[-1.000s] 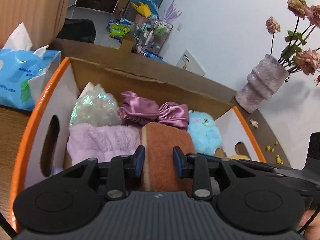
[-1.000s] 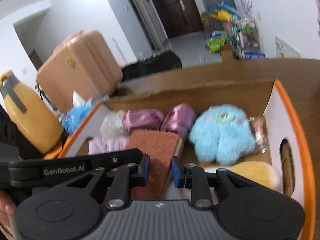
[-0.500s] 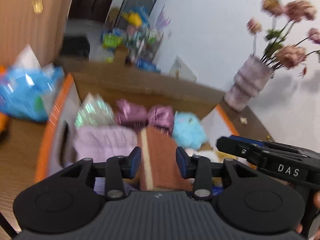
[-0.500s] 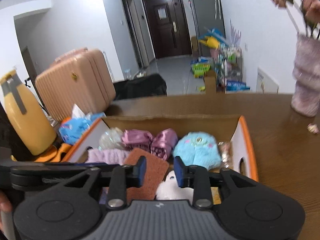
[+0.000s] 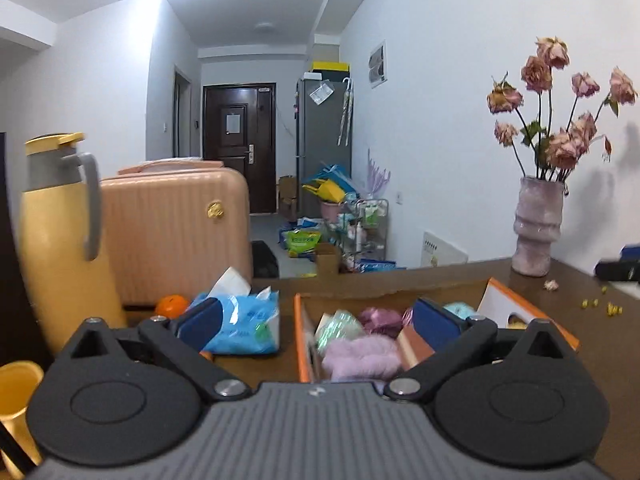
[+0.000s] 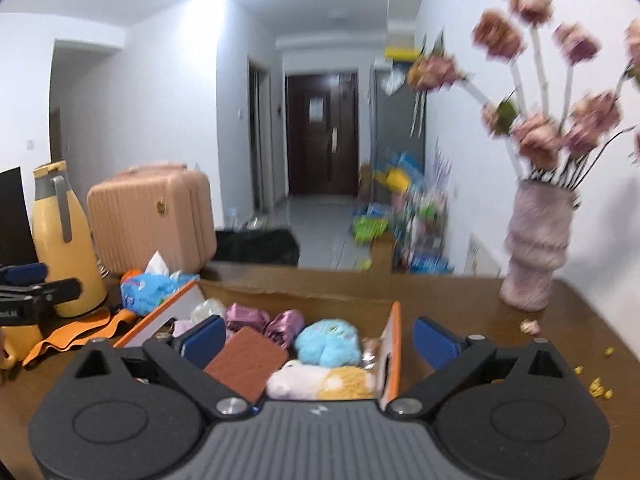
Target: Organize soft objects
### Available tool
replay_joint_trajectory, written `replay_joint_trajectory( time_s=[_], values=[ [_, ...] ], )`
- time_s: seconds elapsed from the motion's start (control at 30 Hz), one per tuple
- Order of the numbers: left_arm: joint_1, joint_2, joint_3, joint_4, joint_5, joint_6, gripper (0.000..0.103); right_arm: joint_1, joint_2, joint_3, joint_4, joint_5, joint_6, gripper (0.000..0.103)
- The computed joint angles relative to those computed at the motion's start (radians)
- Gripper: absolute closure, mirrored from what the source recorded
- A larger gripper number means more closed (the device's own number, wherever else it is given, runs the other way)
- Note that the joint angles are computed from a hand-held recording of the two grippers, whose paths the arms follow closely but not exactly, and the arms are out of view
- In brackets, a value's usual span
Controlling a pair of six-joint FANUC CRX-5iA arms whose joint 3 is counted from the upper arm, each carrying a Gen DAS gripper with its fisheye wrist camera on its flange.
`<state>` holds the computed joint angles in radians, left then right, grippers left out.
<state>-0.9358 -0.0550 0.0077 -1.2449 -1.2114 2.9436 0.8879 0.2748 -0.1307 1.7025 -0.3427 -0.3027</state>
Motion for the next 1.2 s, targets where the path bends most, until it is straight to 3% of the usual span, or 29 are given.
replay_joint_trajectory(
  time_s=[0.1,0.17,0.27,0.5,0.63,0.77,0.87,0.97,1.07,1.2],
  values=[
    [-0.048,0.006,-0.009,-0.023,-0.053,0.058,0.000,-0.037,-0.042,-0.077,0.289,-0.045,-0.307,0.000],
    [-0.080,0.000,-0.021,-0.034,-0.079,0.086,0.000,-0.032,-0.062,-0.115,0.347,-0.081,-0.388,0.000],
    [-0.144,0.000,-0.032,-0.065,-0.134,0.108,0.000,-0.015,-0.098,-0.166,0.370,-0.111,-0.401,0.000],
    [-0.346,-0.011,-0.041,-0.125,-0.324,0.179,0.000,0.092,-0.219,-0.298,0.216,-0.194,-0.285,0.000],
    [-0.495,0.001,-0.047,-0.179,-0.456,0.242,0.000,0.172,-0.318,-0.405,0.200,-0.278,-0.278,0.000],
    [-0.638,0.042,-0.034,-0.156,-0.600,0.316,0.000,0.270,-0.435,-0.527,0.167,-0.338,-0.256,0.000],
    [-0.746,0.092,-0.037,-0.150,-0.697,0.412,0.000,0.326,-0.531,-0.645,0.220,-0.366,-0.308,0.000],
    [-0.794,0.166,0.000,-0.100,-0.780,0.503,0.000,0.464,-0.555,-0.741,0.184,-0.542,-0.395,0.000],
    [-0.816,0.217,0.030,-0.046,-0.803,0.470,0.000,0.620,-0.511,-0.774,0.065,-0.723,-0.424,0.000],
    [-0.812,0.257,0.049,-0.016,-0.831,0.435,0.000,0.640,-0.471,-0.770,0.040,-0.714,-0.456,0.000]
  ],
)
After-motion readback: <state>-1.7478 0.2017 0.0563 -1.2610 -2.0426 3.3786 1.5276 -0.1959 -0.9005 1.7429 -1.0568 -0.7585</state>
